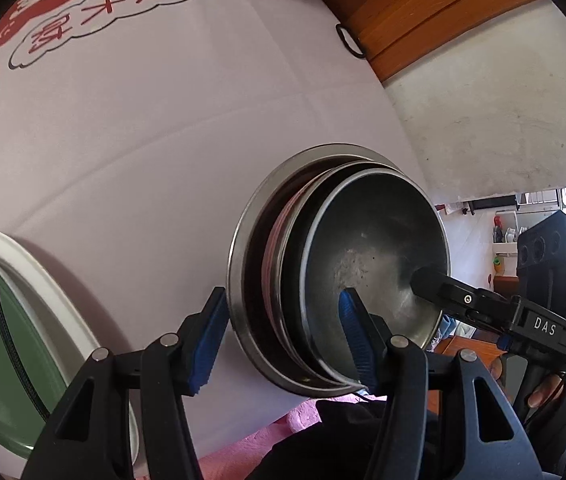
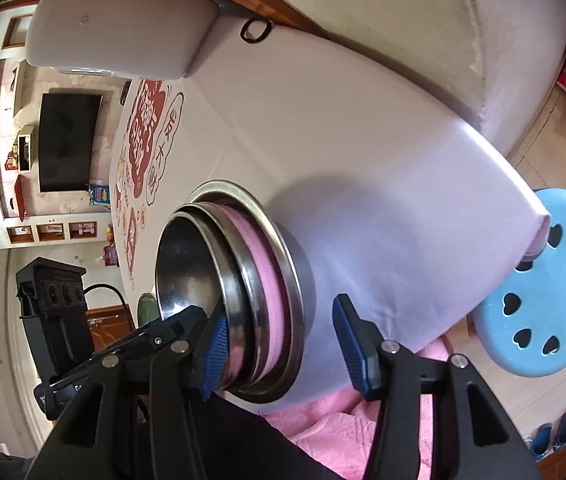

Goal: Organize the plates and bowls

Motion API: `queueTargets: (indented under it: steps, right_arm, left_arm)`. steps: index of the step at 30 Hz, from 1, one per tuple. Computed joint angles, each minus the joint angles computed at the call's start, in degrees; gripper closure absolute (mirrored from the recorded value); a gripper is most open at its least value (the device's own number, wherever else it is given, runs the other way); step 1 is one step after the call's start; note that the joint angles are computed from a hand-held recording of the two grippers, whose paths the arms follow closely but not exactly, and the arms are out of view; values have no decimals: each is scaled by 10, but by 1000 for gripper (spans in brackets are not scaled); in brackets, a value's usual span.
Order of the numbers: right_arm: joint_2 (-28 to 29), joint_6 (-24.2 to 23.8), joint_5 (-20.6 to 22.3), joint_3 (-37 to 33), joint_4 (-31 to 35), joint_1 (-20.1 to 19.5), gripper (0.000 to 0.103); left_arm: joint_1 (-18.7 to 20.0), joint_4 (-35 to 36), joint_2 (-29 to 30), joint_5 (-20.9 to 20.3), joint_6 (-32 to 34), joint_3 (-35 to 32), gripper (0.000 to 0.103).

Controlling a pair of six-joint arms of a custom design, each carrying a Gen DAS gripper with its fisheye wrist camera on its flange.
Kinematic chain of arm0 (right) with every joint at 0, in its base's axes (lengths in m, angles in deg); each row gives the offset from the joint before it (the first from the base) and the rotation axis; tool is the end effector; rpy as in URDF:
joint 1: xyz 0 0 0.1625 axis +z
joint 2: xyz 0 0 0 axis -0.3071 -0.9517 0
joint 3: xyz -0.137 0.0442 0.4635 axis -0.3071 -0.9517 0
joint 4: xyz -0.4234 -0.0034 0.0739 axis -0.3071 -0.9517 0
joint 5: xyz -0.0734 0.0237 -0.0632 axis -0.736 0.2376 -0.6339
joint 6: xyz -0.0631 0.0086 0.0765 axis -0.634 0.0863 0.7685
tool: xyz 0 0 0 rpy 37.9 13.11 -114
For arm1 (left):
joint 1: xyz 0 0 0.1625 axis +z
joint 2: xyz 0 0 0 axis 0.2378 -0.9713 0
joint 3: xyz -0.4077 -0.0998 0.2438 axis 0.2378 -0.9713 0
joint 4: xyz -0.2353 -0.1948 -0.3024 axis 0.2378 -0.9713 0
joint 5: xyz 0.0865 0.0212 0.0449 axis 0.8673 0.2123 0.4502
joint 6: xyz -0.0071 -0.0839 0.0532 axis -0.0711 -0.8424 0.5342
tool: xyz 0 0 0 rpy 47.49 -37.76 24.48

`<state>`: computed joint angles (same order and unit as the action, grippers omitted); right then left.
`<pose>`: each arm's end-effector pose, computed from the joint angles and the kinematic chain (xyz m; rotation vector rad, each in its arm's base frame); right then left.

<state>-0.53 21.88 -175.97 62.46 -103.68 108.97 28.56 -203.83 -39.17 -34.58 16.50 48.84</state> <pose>0.1384 -0.4952 0.2123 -0.2140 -3.0948 0.0707 -0.2351 -0.4374 0.1585 -0.2292 2.7580 -0.1838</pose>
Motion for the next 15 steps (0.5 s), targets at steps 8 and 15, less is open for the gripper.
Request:
queueTargets:
  steps: [8,15]
  right_arm:
    - [23,-9,6,-33,44,-5,53]
    - [37,-25,13,-58,76,-8,54]
  left_arm:
    - [17,4,20,-19,-2,-16,50]
    - [23,8,17,-23,-18,-14,54]
